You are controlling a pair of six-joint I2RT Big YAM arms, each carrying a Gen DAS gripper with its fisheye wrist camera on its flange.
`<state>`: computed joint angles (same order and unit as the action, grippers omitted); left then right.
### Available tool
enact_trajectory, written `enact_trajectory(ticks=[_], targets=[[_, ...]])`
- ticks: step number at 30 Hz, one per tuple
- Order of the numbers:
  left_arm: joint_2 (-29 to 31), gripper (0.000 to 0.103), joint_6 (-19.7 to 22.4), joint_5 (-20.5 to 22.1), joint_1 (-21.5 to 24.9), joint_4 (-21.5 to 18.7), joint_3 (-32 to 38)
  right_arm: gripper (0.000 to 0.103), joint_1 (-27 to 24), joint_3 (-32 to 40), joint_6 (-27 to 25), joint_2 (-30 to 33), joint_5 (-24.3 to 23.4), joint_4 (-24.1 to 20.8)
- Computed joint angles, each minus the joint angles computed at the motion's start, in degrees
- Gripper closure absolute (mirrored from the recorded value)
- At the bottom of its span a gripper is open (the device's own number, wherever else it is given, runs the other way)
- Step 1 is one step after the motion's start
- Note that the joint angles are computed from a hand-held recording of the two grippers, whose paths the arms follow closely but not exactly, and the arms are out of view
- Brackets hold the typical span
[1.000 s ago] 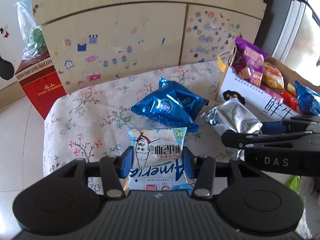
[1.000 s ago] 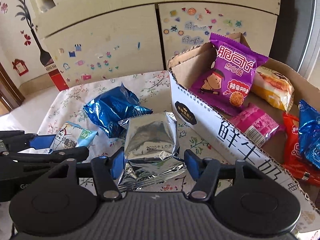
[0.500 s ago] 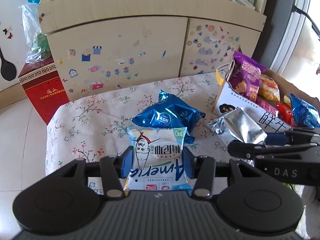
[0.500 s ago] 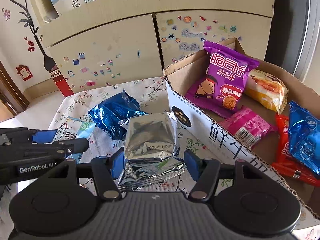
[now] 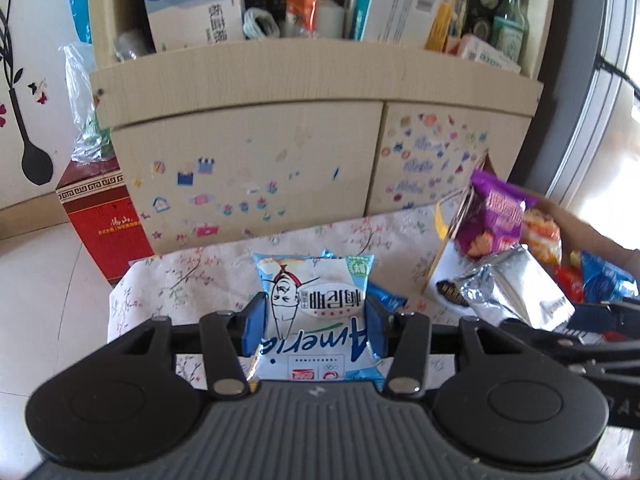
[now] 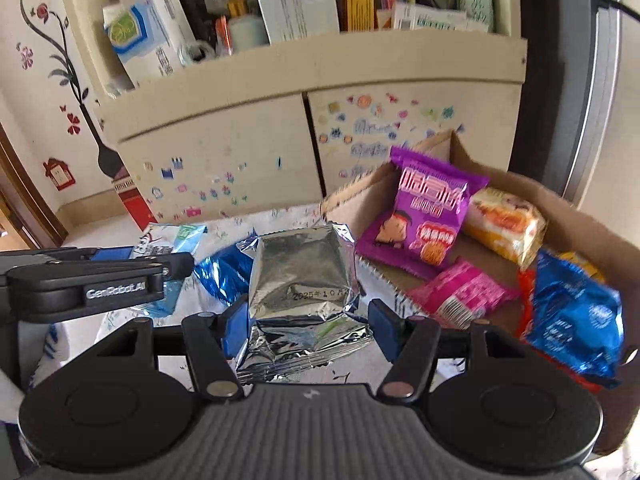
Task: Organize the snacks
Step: 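Carry both packets into the cardboard box and open both tools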
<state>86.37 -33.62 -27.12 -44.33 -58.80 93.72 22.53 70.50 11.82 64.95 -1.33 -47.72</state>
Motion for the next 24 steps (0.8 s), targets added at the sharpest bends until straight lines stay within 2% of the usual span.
enact_trajectory(ticks=[12,24], targets=[[3.11,0.054,0.41,-0.54,-1.86,2.31,5.45,0.034,-3.80,0.73,-0.72,-4.19,-0.23,1.17],[7.39,0.054,2.98,2.31,-3.64,5.95,11.26,0.034,-11.94,2.31,3.23,-6.52,-1.21,0.25]])
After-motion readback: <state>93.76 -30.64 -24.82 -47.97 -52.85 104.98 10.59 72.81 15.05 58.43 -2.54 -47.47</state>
